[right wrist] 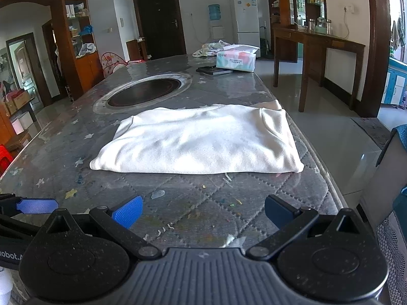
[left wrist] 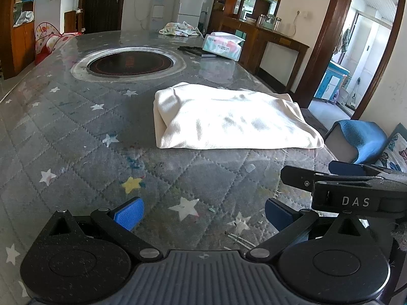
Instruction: Fold clothes
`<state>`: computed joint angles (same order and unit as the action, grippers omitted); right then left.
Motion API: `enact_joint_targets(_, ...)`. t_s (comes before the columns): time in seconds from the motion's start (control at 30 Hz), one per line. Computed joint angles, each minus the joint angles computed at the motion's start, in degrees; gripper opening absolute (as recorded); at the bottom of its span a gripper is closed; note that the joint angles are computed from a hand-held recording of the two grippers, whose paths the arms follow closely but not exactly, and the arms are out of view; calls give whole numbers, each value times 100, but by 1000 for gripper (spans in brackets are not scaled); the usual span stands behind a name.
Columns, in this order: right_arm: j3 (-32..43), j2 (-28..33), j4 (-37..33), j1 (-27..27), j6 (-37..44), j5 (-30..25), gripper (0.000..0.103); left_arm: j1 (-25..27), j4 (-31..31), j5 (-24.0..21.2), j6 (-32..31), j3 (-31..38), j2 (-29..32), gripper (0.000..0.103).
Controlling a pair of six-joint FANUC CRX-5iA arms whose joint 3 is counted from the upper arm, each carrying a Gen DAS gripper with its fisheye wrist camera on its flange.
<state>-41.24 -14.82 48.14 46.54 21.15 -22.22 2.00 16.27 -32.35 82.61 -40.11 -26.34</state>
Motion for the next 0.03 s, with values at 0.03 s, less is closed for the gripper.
enact_joint_targets(0.03, 4, 5, -6, 4, 5, -3, 103, 2, 14, -1, -13, -3, 2, 103)
